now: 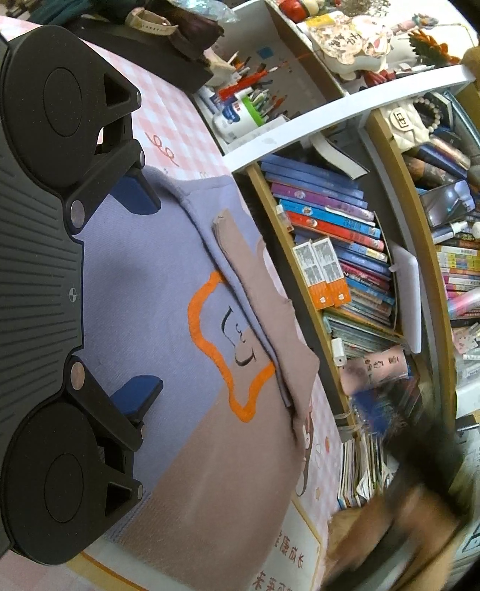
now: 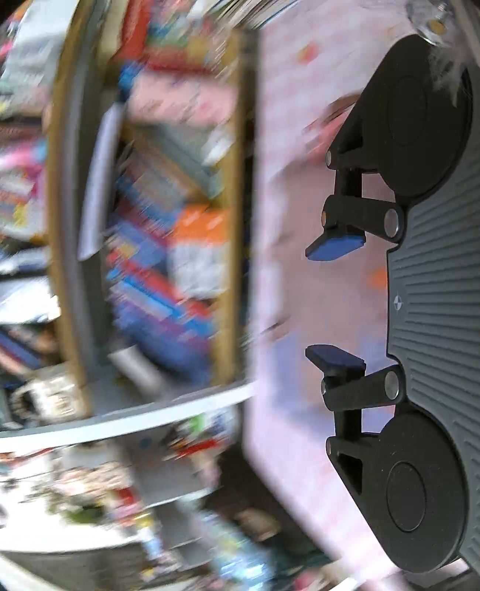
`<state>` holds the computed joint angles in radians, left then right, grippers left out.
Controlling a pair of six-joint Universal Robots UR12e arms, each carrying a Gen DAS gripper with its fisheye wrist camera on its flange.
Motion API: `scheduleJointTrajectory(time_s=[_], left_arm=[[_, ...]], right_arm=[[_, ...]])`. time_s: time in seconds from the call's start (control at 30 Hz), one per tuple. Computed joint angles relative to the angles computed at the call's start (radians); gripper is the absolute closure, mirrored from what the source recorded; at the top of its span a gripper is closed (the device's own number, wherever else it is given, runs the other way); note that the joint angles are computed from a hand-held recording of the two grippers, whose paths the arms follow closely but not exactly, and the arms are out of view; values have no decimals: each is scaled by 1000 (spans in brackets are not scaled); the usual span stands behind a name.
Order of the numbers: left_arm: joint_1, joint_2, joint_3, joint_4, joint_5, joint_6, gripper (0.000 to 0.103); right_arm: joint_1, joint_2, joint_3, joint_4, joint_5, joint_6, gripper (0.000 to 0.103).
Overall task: Fold clothes
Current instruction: 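Lift the pink sleeve over the body and release it with the right gripper, then grasp the lavender side edge with the left gripper while the right gripper grasps the pink side edge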
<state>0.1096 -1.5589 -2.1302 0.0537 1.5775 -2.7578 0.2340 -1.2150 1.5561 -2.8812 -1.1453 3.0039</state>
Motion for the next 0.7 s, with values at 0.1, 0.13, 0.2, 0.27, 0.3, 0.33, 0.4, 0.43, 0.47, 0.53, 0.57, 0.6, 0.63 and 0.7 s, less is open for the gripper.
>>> scheduleJointTrajectory(time_s=[0.1,0.13,0.2,0.27,0.3,0.33,0.4,0.43,0.47,0.53,0.57,0.6,0.63,0.7], left_arm=[[-10,-6,4,5,43,-7,7],[-13,-8,4,17,58,-12,7],[-21,-14,1,48,98,-26,7],[-30,-21,-1,85,143,-42,7],[-35,-25,-2,103,168,-47,7],[-44,-32,0,122,202,-46,7],[-59,-45,-1,168,254,-35,7],[-61,-48,-8,205,255,-27,7],[-62,-51,-14,243,257,-20,7],[-61,-54,-38,360,247,-3,7],[-64,-46,-53,413,259,-3,7],[-67,-39,-66,465,271,-1,7],[-70,-32,-79,516,283,0,7],[-65,5,-112,558,266,-36,3]], right_arm=[[-27,-64,117,-2,-59,-37,55],[-37,-85,152,-4,-76,-45,55],[-57,-117,203,-18,-85,-34,55],[-79,-143,245,-35,-80,3,55],[-90,-152,259,-39,-67,25,55],[-101,-159,273,-42,-53,47,55],[-112,-171,288,-44,-43,71,55],[-117,-177,296,-53,-27,74,55],[-123,-183,304,-64,-10,78,54],[-134,-197,329,-113,34,82,50],[-140,-204,341,-139,56,85,48],[-146,-215,360,-174,73,87,45],[-152,-224,375,-196,90,88,44],[-163,-240,405,-237,122,89,44]])
